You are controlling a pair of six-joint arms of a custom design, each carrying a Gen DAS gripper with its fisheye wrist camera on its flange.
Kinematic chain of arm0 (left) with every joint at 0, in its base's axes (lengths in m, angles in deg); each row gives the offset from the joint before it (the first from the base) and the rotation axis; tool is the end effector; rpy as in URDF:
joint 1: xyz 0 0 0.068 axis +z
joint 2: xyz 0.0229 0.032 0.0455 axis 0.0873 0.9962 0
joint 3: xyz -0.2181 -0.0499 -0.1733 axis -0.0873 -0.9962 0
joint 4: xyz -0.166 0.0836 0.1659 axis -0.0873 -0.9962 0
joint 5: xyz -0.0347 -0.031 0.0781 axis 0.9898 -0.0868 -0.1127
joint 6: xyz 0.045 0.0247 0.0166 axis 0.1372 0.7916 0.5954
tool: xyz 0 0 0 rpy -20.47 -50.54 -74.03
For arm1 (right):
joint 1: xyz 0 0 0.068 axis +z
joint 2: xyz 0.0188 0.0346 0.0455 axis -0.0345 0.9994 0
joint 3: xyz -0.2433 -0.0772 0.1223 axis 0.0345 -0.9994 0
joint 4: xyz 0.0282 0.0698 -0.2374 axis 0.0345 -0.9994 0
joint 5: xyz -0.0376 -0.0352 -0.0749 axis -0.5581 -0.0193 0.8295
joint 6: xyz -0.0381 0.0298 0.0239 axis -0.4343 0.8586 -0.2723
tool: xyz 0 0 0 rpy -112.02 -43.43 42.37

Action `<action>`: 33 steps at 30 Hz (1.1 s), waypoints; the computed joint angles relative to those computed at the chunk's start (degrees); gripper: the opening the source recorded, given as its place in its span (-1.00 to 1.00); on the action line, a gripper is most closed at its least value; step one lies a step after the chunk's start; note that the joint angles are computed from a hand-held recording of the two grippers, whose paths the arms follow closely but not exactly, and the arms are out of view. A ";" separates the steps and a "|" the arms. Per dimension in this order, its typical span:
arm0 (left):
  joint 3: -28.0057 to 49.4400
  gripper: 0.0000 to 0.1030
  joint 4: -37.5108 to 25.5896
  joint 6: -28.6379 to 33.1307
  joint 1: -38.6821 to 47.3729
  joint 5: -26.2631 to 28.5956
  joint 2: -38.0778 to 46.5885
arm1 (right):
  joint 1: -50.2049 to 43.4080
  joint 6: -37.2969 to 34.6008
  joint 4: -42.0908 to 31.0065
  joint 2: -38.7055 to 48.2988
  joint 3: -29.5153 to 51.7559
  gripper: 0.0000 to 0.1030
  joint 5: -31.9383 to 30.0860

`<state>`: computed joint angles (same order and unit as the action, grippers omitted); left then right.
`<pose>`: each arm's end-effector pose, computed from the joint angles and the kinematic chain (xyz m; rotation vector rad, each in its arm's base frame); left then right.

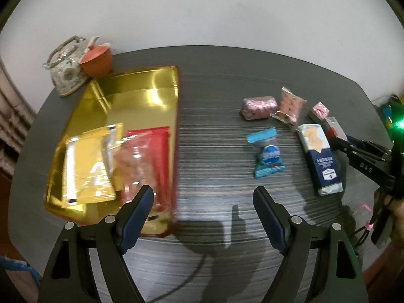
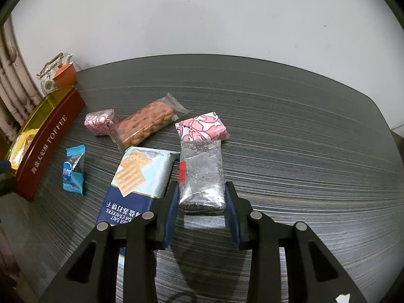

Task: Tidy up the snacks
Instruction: 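Grasp the grey foil pack on the table with the right tool, then grasp the blue-wrapped candy with the left tool while the right tool holds the grey pack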

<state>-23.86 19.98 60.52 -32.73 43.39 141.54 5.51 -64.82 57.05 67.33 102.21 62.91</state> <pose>0.2720 -0.2028 0.1683 0.3158 2.6114 -0.1294 0.2611 0.0331 0.1214 0.0706 2.5152 0.0786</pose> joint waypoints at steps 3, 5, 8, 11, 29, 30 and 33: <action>1.71 0.58 -0.71 -0.70 -1.05 0.12 1.72 | -0.58 0.51 0.24 1.80 0.76 -0.34 -0.90; 2.38 0.58 -1.19 -1.08 -1.77 -1.31 2.48 | -0.65 0.47 1.25 2.11 0.43 -0.35 -0.76; 2.94 0.58 -1.63 -1.47 -2.62 -2.76 2.86 | -0.69 0.51 1.80 1.91 -0.12 -0.37 -0.55; 3.46 0.58 -1.69 -0.77 -4.13 -4.69 3.03 | -2.85 -0.02 3.36 0.54 -2.48 -0.37 -0.05; 10.88 0.58 -1.75 -4.75 -4.72 -3.02 10.42 | -17.84 -5.62 9.83 -1.16 -8.39 -0.37 2.34; 11.03 0.58 -1.41 -5.17 -4.58 -2.77 10.78 | -17.77 -5.48 10.53 -1.11 -8.80 -0.36 2.32; 11.74 0.57 -1.28 -6.09 -4.23 -2.38 11.98 | -16.92 -4.88 10.53 -1.44 -9.17 -0.36 2.98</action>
